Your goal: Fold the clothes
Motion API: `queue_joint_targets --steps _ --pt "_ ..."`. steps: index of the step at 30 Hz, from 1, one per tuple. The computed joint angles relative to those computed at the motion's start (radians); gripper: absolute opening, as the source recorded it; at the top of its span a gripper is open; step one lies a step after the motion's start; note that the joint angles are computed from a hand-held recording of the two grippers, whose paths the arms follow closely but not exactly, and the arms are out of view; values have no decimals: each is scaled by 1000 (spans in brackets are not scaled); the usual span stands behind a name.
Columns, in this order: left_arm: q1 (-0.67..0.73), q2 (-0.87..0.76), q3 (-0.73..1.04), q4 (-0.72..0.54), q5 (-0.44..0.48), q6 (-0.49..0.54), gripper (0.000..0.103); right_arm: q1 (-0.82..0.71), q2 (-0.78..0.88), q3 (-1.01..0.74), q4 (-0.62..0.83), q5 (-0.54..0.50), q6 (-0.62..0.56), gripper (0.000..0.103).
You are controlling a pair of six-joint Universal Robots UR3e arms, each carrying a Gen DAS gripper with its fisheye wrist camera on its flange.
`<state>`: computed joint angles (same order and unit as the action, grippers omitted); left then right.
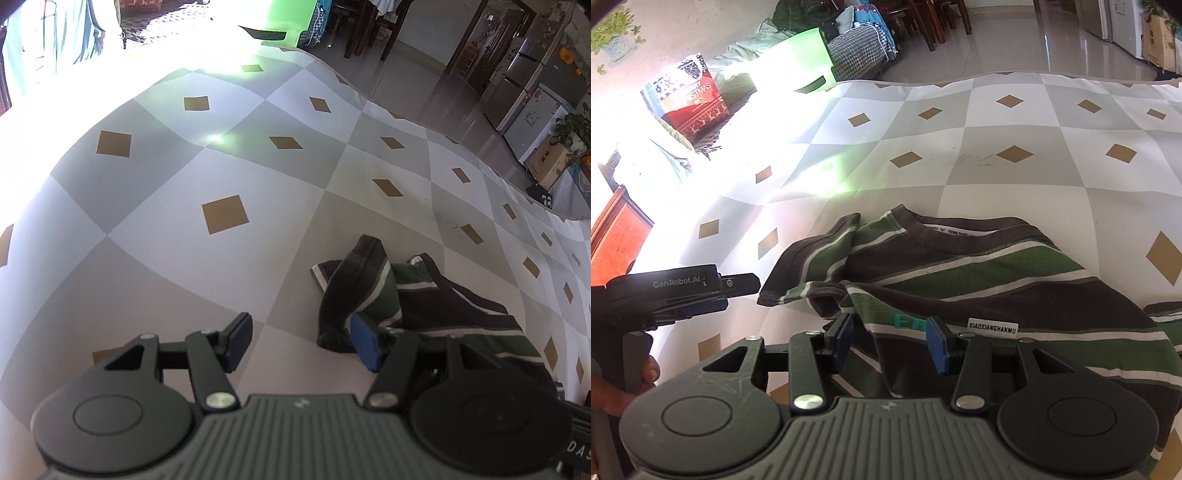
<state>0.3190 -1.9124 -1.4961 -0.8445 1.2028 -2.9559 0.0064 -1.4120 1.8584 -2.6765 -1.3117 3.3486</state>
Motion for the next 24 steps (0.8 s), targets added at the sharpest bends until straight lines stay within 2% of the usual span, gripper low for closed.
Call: queue_joint_targets --steps 3,8,12,14,18,24 --pt "7 32 23 -61 14 41 84 43 38 -37 -23 -2 -31 43" --pt "13 49 97 -185 54 118 98 119 114 -107 -58 -26 -97 44" --pt "34 58 80 -131 68 118 103 170 179 -169 -68 -27 -155 46" --pt "40 43 88 -116 91 88 103 195 208 -195 -78 -40 -191 47" --pt "65 -21 178 -208 87 47 103 243 271 -270 -63 -85 -263 48" --pt "92 -64 240 -238 102 7 103 312 395 -397 -80 -186 -336 48"
